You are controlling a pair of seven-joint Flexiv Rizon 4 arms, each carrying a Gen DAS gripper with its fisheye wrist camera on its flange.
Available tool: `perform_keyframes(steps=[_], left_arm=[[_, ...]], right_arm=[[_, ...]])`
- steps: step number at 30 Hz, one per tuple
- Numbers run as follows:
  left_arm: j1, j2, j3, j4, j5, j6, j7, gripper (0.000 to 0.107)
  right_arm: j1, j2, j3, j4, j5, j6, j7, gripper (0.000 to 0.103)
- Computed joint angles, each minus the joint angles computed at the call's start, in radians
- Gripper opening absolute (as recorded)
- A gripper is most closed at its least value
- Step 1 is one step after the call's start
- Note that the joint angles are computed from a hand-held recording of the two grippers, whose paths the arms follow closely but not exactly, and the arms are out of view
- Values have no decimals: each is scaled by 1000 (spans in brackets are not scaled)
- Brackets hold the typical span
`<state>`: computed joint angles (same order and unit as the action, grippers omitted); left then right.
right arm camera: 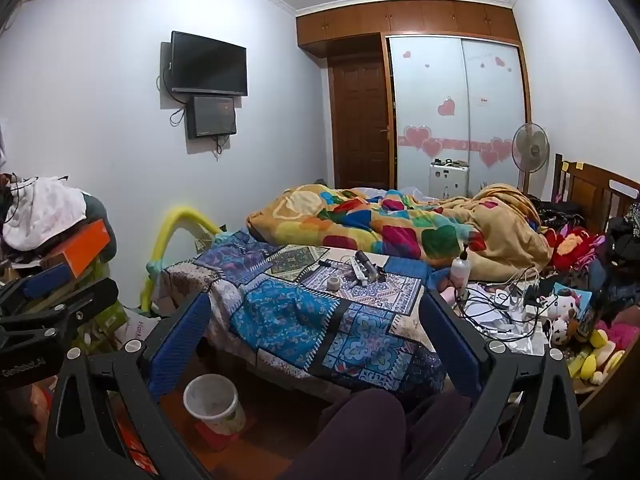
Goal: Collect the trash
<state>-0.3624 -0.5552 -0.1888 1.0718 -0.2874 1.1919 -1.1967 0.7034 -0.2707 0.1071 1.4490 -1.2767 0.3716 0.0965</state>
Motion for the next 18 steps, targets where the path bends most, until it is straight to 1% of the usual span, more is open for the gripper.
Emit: perform_keyframes(steps=[1, 6, 8, 9, 14, 16, 18], left_arm=[[0, 0, -2, 6, -2, 17, -2, 96], [-10, -3, 12, -5, 13, 6, -21, 96], [-18, -3, 14, 10, 20, 22, -34, 96], [-2, 2, -3, 24, 6, 28, -17, 96], [-13, 6, 2, 41, 11, 41, -32, 96], [10, -2, -9, 15, -10, 11, -24, 96], [10, -1, -8, 17, -13, 9, -24, 96]], right_arm=[[0, 1, 0, 1, 0, 1, 2, 103], [-1, 4, 1, 7, -7, 1, 15, 103], [-2, 10, 2, 15, -12, 0, 20, 103], [-3, 11, 4, 16, -12, 0, 20, 103], [-4, 9, 7, 14, -7, 0, 25, 103], [-3, 6, 6, 10, -6, 0, 23, 103], [-2, 6, 6, 10, -6, -3, 26, 103]])
